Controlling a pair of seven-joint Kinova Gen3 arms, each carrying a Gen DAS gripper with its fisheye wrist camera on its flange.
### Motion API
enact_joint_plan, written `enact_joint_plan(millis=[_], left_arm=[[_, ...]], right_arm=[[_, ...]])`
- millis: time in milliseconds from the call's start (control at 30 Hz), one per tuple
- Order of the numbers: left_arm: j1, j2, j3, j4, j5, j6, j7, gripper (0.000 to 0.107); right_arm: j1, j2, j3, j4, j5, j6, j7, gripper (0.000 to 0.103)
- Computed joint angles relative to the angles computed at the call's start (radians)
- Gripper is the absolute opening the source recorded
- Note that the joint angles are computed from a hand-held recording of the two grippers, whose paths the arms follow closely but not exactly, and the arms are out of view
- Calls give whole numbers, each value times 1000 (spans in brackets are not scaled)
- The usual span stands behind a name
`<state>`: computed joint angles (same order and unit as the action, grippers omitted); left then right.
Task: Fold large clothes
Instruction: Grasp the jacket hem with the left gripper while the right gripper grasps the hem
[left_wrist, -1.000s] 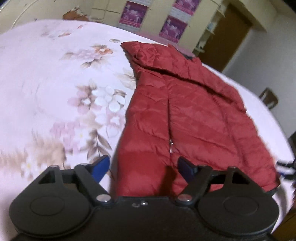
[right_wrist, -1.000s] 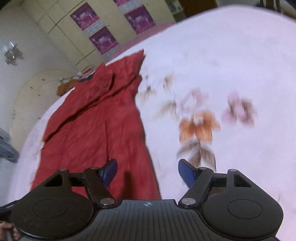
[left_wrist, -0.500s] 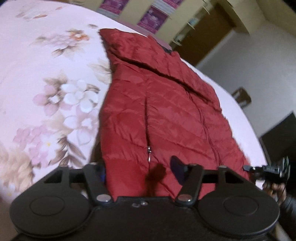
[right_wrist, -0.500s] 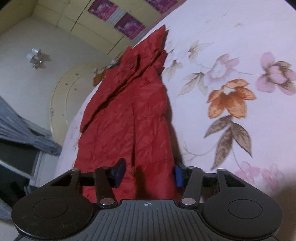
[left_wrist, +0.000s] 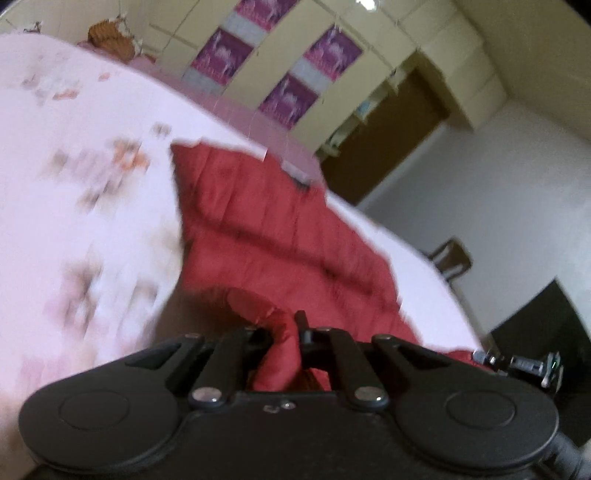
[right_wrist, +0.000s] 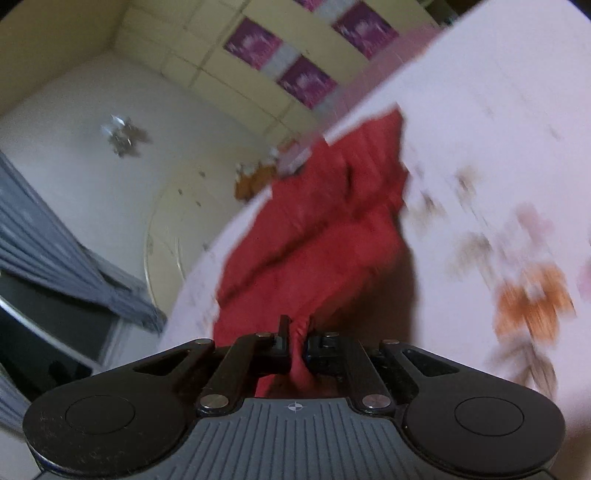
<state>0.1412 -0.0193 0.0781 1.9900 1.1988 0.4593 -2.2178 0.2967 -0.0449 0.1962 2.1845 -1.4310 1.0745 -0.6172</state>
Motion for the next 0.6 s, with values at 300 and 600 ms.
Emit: enact_joint_plan(millis=[300,600], left_arm=[[41,285,-38,-412,-205,-4,267,6],[-59,609,106,-827,-515,43,585,22]], right_arm=[[-40,216,-81,-309,-169,-93,-125,4],[-34,535,-181,-674,-123,-244,-337,5]])
